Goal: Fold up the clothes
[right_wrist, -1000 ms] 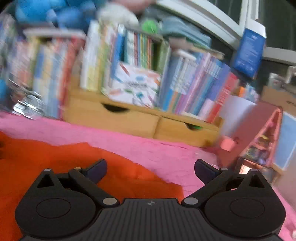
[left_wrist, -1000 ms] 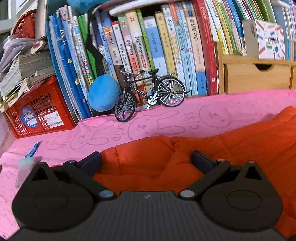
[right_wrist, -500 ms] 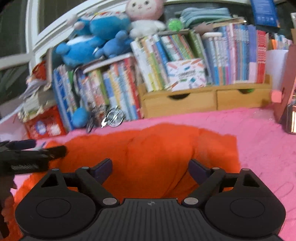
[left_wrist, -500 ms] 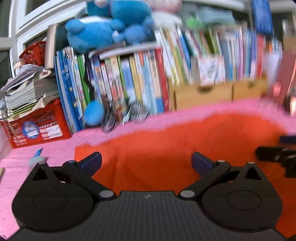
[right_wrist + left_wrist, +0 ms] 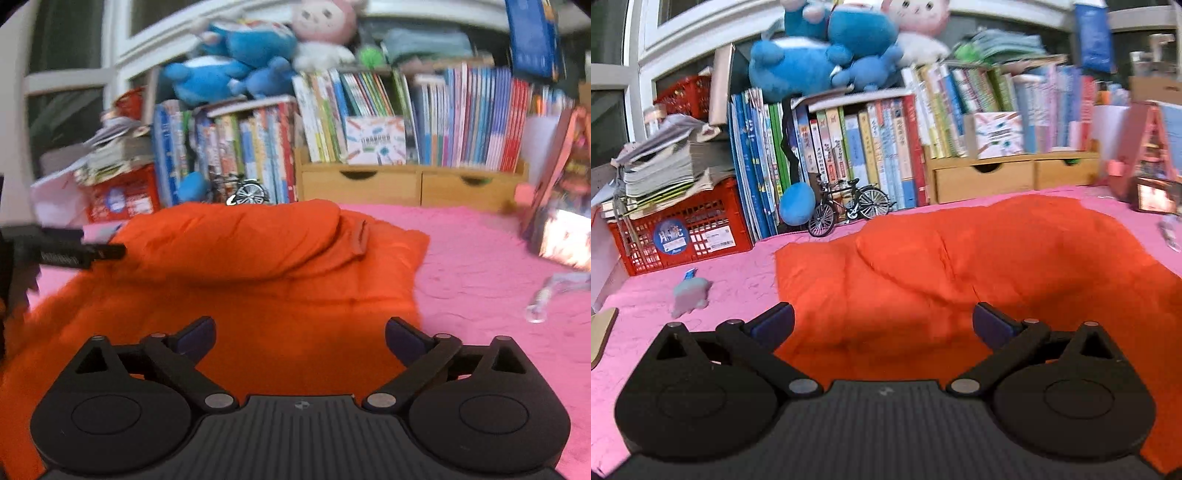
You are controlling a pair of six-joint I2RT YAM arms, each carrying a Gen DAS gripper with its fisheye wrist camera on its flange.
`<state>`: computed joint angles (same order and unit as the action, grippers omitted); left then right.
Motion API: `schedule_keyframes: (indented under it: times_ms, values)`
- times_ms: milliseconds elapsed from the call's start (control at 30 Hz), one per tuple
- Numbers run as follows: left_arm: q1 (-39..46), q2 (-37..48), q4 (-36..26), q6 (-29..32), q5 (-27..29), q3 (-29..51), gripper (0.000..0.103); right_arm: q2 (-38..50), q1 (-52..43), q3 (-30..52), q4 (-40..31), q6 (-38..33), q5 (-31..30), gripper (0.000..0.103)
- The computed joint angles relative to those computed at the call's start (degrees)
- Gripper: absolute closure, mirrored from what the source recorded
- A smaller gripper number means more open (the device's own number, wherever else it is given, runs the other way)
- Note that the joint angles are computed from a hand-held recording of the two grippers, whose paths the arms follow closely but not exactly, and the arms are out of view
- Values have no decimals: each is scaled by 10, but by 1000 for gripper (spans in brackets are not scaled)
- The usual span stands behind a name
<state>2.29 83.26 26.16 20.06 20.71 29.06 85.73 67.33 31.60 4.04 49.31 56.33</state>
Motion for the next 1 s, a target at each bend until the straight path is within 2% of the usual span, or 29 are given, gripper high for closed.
schedule_keyframes:
  times_ms: [67,133,233,300,367,467,600,700,767,833,900,933,1000]
  values:
    - [42,-38,-26,26,36,-25,0,1,70,16,-117,68,43,1]
    - [84,-64,-40,44,67,-43,0,25,143,52,-267,169,72,1]
    - [163,-107,-63,73,122,-67,0,65,244,101,-461,327,65,1]
    - [210,-122,-84,97,152,-73,0,98,311,134,-565,417,43,1]
    - [250,-128,-105,122,172,-74,0,134,355,167,-642,468,11,1]
    - [281,-121,-101,131,168,-79,0,202,380,215,-714,456,-27,1]
    - [305,-110,-94,117,163,-82,0,289,370,258,-726,327,-40,1]
    - [315,-113,-86,114,166,-87,0,337,351,276,-705,244,-2,3]
    - [316,-116,-78,107,166,-90,0,352,339,284,-683,200,29,14]
    - [323,-111,-62,96,167,-91,0,320,327,269,-644,182,51,38]
    - [329,-103,-41,80,165,-92,0,273,318,250,-610,184,68,44]
    - [331,-99,-35,68,160,-91,0,250,314,242,-592,182,75,51]
    - [335,-92,-31,45,153,-84,0,217,291,230,-586,215,108,56]
